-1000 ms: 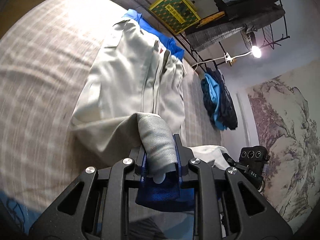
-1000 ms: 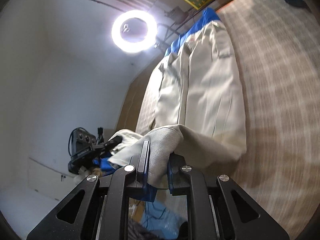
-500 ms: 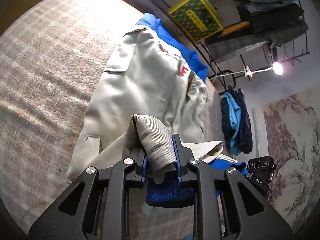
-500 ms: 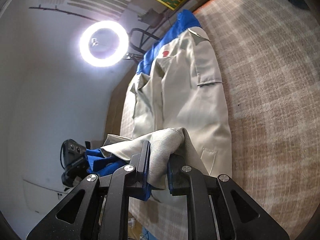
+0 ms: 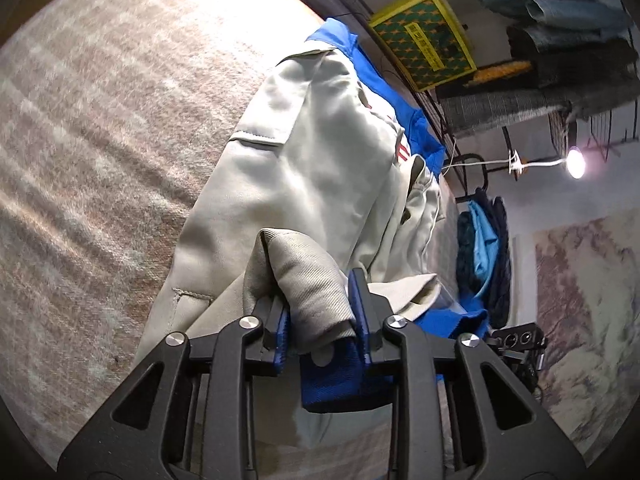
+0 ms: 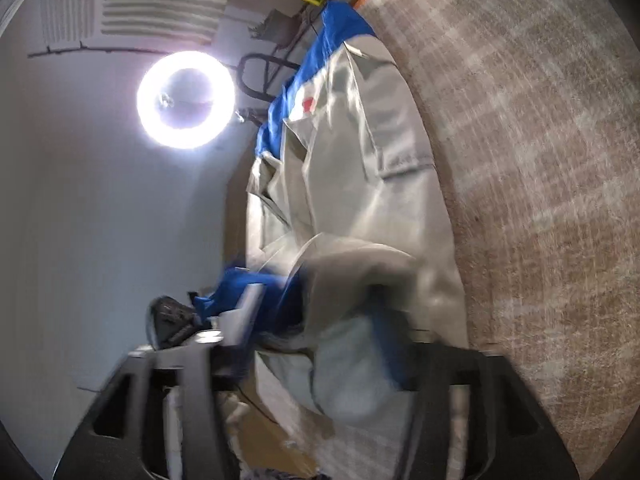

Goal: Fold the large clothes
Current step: 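Lift the hem with both grippers and fold it toward the blue collar, then release the hem and press the new fold flat with both grippers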

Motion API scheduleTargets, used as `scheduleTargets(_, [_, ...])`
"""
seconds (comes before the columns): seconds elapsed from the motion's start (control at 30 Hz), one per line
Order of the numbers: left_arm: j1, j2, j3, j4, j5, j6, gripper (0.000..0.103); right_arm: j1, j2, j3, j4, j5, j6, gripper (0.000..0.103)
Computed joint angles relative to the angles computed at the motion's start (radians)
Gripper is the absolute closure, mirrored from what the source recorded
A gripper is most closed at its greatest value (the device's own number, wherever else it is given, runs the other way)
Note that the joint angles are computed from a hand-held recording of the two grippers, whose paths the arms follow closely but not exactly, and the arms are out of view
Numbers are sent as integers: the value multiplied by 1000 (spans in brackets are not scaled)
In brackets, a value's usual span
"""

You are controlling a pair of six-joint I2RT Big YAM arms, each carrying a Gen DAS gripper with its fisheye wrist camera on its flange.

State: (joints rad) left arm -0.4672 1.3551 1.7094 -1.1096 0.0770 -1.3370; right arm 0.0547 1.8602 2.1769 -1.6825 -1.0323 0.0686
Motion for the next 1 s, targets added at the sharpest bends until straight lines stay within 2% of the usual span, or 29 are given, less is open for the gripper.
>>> scheduleTargets(0.1, [7,-15,-9,27,5,-8,66,-21,14,35,34,-81,58,37])
scheduleTargets(0.2, [20,-30,-13,53,20,-13,61,-30,20,79,18,-87,24,37])
scheduleTargets(0.3, [33,-48,-21,78,14,-8,57,-35,3,84,2,-27,-75,37])
scheduleTargets(0.43, [37,-78,-29,89,-52,14,51,-36,-52,-12,49,95,-162,37])
scheduleTargets(0.5, [29,-73,-3,43,-94,68,51,-35,-79,-64,79,167,-201,37])
scheduleTargets(0.57, [13,-52,35,-31,-140,152,51,-32,-101,-111,108,222,-235,39])
scheduleTargets(0.63, [-4,-22,73,-108,-179,223,51,-24,-105,-128,120,244,-257,39])
scheduleTargets(0.7, [-19,2,88,-141,-196,257,51,-12,-112,-144,148,276,-263,39])
scheduleTargets(0.73, [-26,11,90,-149,-206,275,51,-2,-120,-153,169,304,-268,45])
scheduleTargets(0.83, [-52,71,144,-216,-248,345,51,26,-119,-146,170,354,-297,81])
scheduleTargets(0.87, [-58,96,167,-242,-266,363,51,35,-123,-148,177,386,-307,88])
scheduleTargets(0.93, [-60,135,200,-279,-292,383,51,51,-145,-167,217,439,-328,100])
scheduleTargets(1.0, [-59,183,246,-326,-330,408,51,60,-161,-182,261,455,-334,101])
